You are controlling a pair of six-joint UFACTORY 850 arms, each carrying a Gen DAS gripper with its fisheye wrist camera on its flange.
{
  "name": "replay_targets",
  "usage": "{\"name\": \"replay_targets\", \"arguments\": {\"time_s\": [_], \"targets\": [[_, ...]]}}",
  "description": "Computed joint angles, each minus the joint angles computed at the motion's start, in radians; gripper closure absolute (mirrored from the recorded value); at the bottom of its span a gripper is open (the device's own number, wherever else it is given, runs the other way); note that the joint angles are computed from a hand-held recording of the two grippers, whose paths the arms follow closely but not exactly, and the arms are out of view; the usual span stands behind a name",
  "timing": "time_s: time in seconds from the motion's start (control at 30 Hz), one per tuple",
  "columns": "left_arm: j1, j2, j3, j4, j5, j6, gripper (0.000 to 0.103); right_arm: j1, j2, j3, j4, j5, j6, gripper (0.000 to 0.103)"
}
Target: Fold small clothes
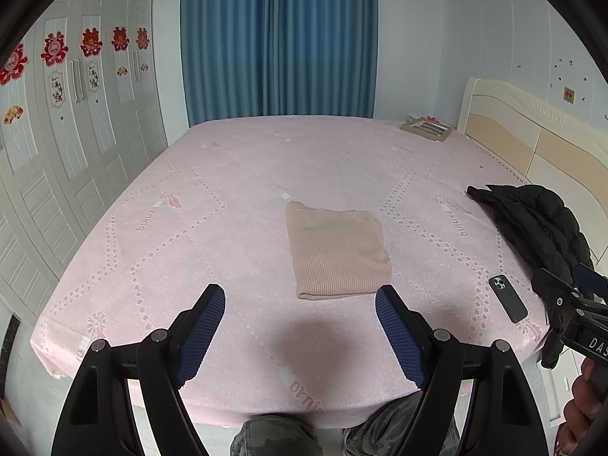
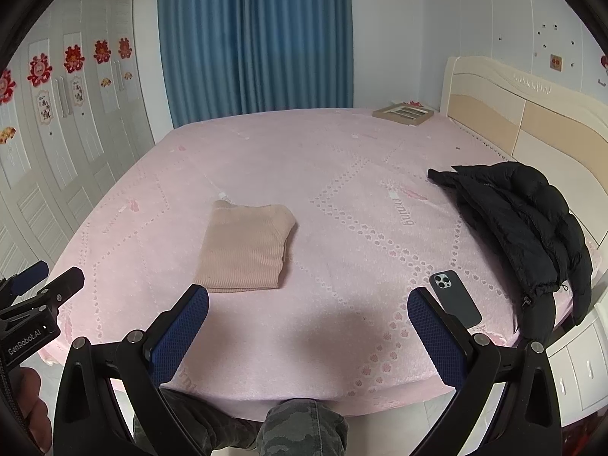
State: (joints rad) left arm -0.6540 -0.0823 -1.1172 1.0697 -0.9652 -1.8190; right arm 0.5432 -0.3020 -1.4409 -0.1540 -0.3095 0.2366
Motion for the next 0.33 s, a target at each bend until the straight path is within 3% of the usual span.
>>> {"name": "replay_targets", "arguments": {"time_s": [0.33], "targets": [[0.017,0.018,0.009,0.008,0.028,0.007,0.022,-0.002,-0.011,-0.016,0.021,0.002,-0.037,0.001]]}}
